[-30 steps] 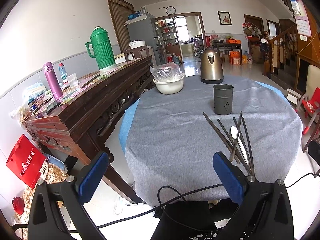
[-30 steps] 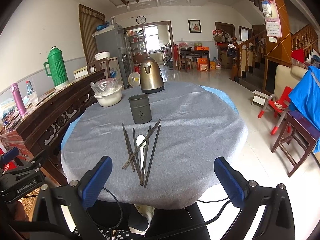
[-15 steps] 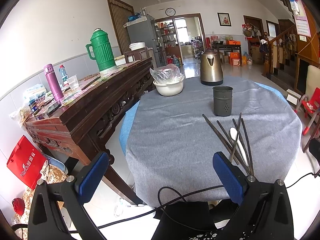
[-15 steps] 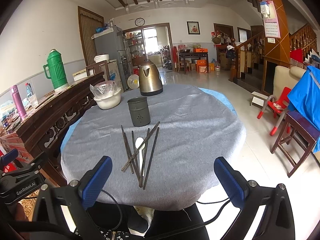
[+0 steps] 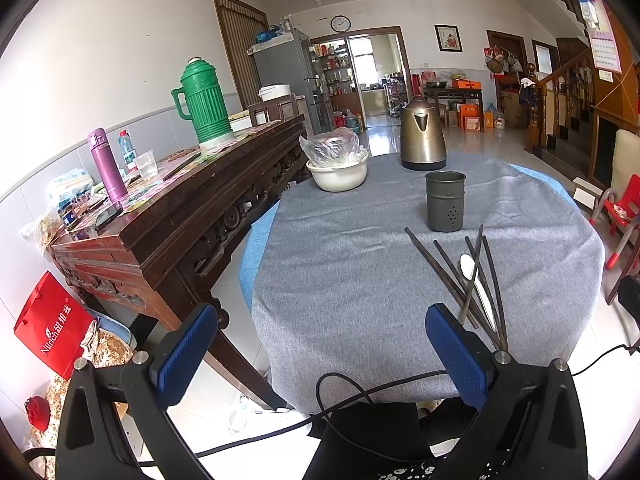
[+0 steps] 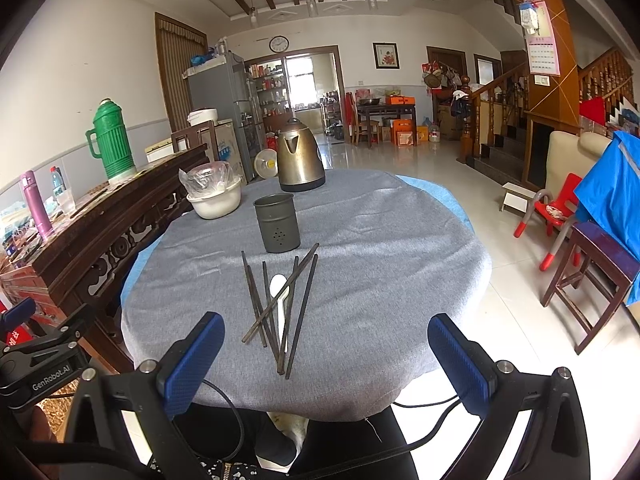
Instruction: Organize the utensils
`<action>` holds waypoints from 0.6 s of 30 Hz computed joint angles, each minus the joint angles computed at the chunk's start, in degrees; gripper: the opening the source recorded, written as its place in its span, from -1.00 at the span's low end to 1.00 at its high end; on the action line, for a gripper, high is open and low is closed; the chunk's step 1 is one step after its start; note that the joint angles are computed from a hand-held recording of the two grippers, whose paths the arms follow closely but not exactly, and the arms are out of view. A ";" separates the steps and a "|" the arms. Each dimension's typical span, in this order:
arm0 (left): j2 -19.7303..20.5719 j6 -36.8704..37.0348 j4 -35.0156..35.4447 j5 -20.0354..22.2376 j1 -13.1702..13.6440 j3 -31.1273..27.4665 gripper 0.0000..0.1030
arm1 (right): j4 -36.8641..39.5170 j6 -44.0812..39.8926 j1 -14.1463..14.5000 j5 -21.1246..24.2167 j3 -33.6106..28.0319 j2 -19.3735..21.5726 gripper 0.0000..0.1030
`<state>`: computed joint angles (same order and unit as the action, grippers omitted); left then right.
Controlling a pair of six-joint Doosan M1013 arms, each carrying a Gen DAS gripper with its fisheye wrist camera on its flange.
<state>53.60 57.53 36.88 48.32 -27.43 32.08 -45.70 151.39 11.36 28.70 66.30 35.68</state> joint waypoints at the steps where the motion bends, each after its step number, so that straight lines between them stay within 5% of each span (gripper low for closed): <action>1: 0.02 0.03 -0.03 0.03 0.00 -0.02 1.00 | -0.19 0.17 0.01 0.00 0.03 0.01 0.99; 18: 2.59 8.08 -8.05 8.08 0.46 -6.52 1.00 | 6.70 -5.17 -0.39 1.48 -0.51 -0.02 0.99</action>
<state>56.19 65.61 28.83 56.40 -26.97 25.56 -39.00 146.22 10.97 30.18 65.79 35.66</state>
